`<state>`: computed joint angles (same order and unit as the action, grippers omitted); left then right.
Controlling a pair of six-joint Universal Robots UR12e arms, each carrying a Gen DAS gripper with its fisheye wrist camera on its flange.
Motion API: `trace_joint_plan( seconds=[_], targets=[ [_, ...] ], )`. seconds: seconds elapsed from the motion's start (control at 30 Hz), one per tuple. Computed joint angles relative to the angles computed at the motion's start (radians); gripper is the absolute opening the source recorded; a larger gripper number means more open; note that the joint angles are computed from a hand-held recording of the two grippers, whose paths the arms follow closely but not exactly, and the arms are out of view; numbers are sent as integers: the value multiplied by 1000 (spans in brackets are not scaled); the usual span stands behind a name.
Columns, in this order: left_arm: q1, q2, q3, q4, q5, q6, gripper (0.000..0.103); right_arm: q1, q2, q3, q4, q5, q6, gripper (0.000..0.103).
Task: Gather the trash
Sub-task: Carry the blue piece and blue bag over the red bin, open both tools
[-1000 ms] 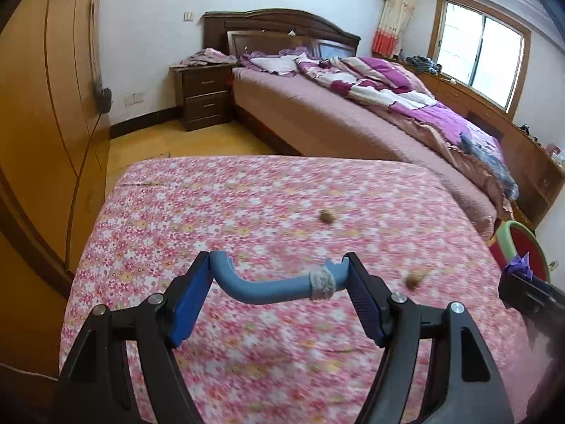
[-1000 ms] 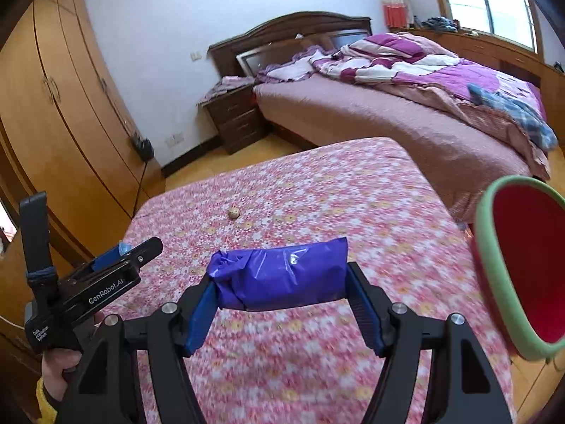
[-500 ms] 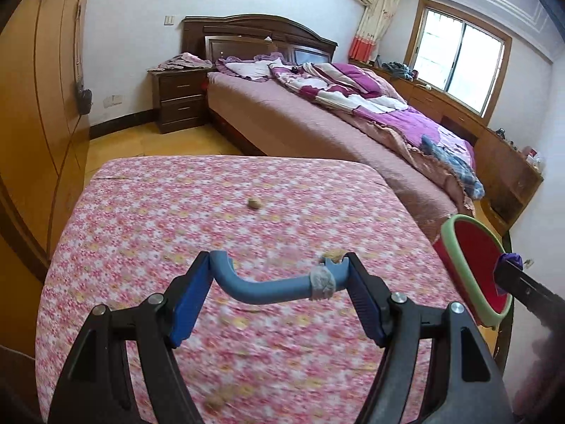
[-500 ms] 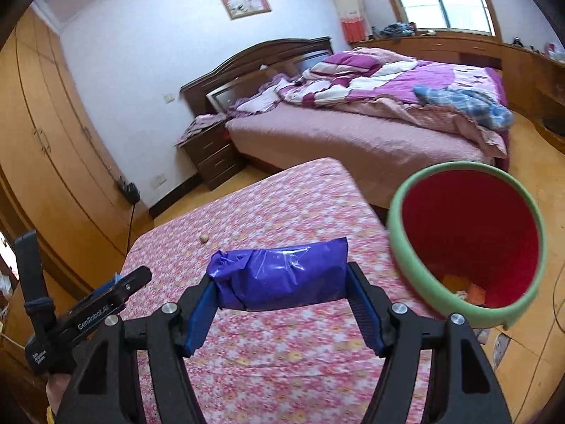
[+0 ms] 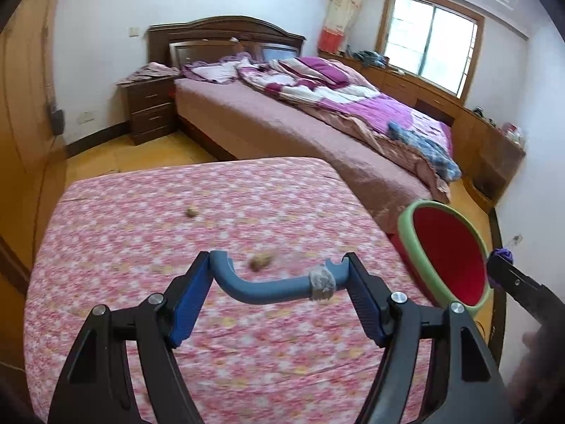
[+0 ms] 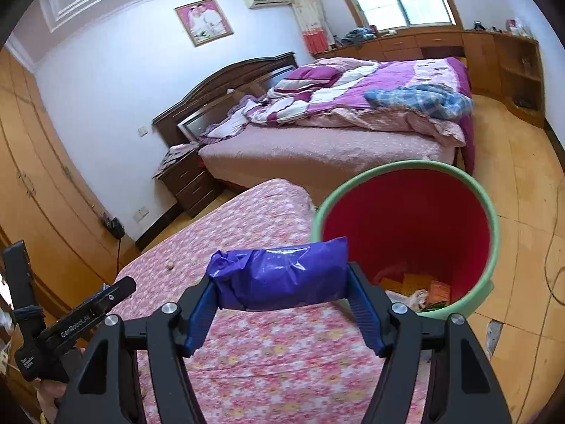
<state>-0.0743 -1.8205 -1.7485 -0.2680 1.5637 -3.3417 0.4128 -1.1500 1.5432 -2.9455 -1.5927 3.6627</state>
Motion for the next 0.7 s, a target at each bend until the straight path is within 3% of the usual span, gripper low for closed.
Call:
trace_joint_plan(
  seconds=[0.2,0.43,0.7],
  targets=[
    [-36,-53,71,-46,-67,64,74,-40,-13,36,-3,-34,51,71],
    [-74,-127,169,-117,-88,117,74,-88,3,49,-4,-35,87,73],
    [-102,-190,246,-135,-141,144,74,-105,26,45,-15,-46,91,77]
  ],
)
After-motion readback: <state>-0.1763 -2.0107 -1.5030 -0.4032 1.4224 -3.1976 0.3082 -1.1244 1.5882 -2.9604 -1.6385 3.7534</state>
